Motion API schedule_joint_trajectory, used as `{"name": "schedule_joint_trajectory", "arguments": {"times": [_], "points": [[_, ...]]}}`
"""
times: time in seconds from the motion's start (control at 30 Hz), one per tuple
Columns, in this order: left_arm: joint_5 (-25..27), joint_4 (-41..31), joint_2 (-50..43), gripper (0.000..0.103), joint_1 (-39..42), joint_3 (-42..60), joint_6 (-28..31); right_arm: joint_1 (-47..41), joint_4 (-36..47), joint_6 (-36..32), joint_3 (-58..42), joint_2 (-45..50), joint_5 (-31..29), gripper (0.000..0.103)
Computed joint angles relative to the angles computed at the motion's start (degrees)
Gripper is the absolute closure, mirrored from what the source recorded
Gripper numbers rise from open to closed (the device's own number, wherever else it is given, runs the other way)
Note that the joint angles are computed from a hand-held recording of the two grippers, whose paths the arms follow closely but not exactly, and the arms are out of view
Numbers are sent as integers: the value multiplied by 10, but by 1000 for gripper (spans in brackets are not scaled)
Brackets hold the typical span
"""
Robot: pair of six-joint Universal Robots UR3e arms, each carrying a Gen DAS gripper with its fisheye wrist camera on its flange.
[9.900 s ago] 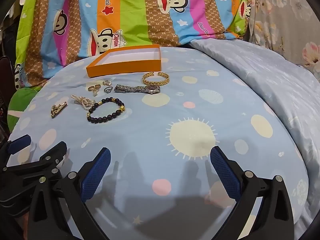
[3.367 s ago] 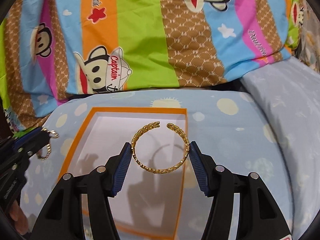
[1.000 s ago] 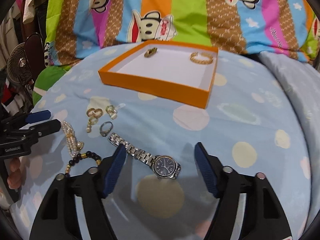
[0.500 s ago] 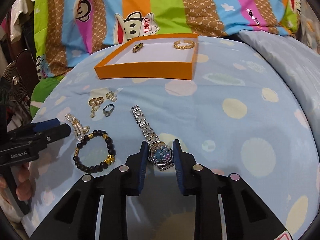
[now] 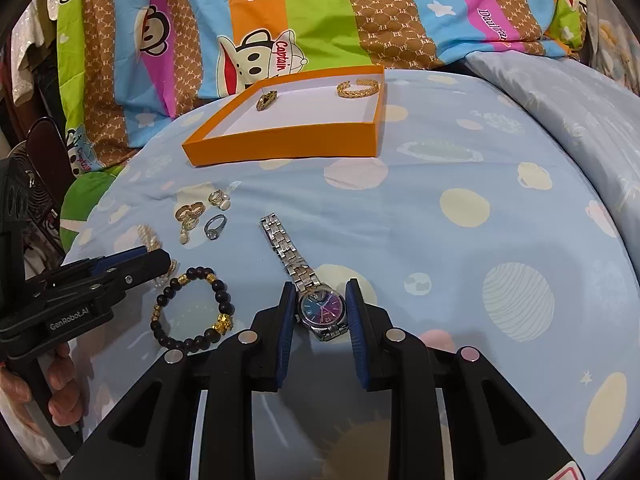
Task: Organize jewelry
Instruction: 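Grasp the pearl bracelet with the left tool while the right tool holds the silver watch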
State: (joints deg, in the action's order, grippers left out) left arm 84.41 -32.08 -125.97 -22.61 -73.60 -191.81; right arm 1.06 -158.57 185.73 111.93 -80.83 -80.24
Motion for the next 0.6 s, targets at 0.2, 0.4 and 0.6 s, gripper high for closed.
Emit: {"name": "schedule_joint_trajectory", "arguments": {"times": [0.2,0.4,0.6], "points": [[-15,-7,27,83,22,-32,-6,-2,-1,0,2,-1,2,79],[-32,0,34,85,29,-44,2,-4,-5,1,5,-3,3,79],[-60,15,55,100,35,-62,14,-2,-28,16,20,-17,0,79]]}}
